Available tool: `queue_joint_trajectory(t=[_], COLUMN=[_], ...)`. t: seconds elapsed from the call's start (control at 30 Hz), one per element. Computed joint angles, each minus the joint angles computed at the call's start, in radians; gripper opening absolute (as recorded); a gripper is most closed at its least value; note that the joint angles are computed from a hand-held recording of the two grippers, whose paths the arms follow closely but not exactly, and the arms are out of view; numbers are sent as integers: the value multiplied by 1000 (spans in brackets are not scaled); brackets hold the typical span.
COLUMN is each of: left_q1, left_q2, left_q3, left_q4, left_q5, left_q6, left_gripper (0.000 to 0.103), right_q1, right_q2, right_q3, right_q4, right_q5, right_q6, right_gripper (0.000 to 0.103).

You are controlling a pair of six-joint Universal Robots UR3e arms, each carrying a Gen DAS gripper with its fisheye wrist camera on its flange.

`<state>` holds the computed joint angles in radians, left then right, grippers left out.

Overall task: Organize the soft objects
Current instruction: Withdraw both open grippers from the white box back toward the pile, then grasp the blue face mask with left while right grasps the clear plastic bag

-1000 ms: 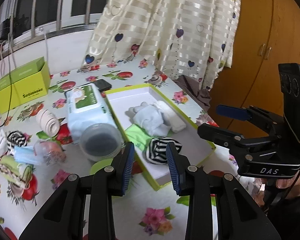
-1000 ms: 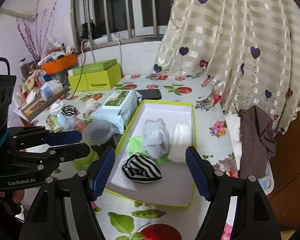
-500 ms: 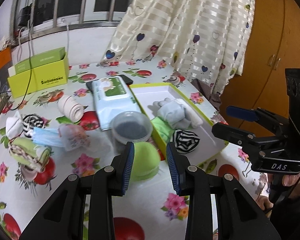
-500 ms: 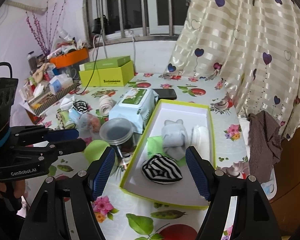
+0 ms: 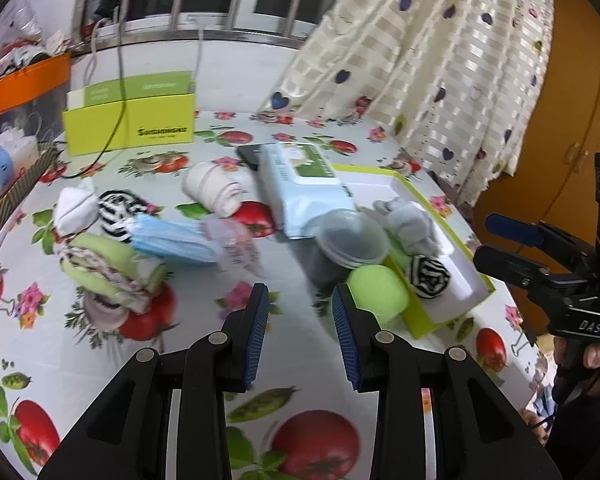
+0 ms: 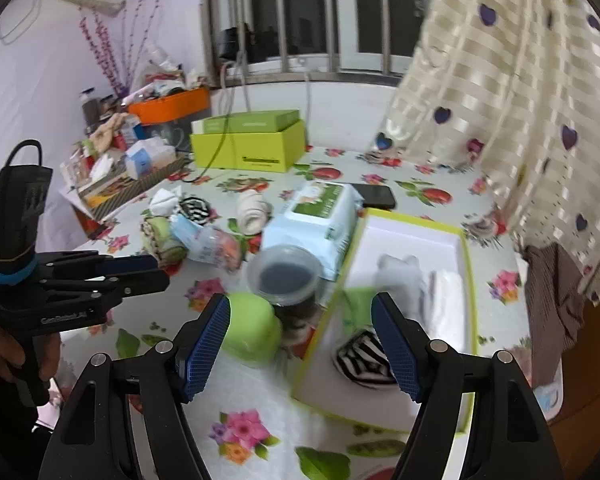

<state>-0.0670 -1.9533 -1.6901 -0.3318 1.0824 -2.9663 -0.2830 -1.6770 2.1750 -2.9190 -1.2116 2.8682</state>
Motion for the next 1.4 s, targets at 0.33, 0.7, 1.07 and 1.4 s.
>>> queue_joint_trajectory(t=[0.33,0.7,1.07,1.4], left_q1=[104,208,229,218], left_q2=[-18,-71,-136,-169], left_q3=[-19,3,58,112], left_q4=[21,49,43,23], left_q5=[10,7,-4,-2], left_q6=[-14,-57,-81,-90], left_gripper=[34,44,45,45], right_q1=[181,298,359,383], right_q2=[267,639,933,1057], right_q3=[-317,-875,-1363,-1560], right_q4=[121,489,823,944], right_q5=[-31,-91,-149,-220], right_q6=[-57,-138,-211,-231], right_gripper=[74,74,74,41])
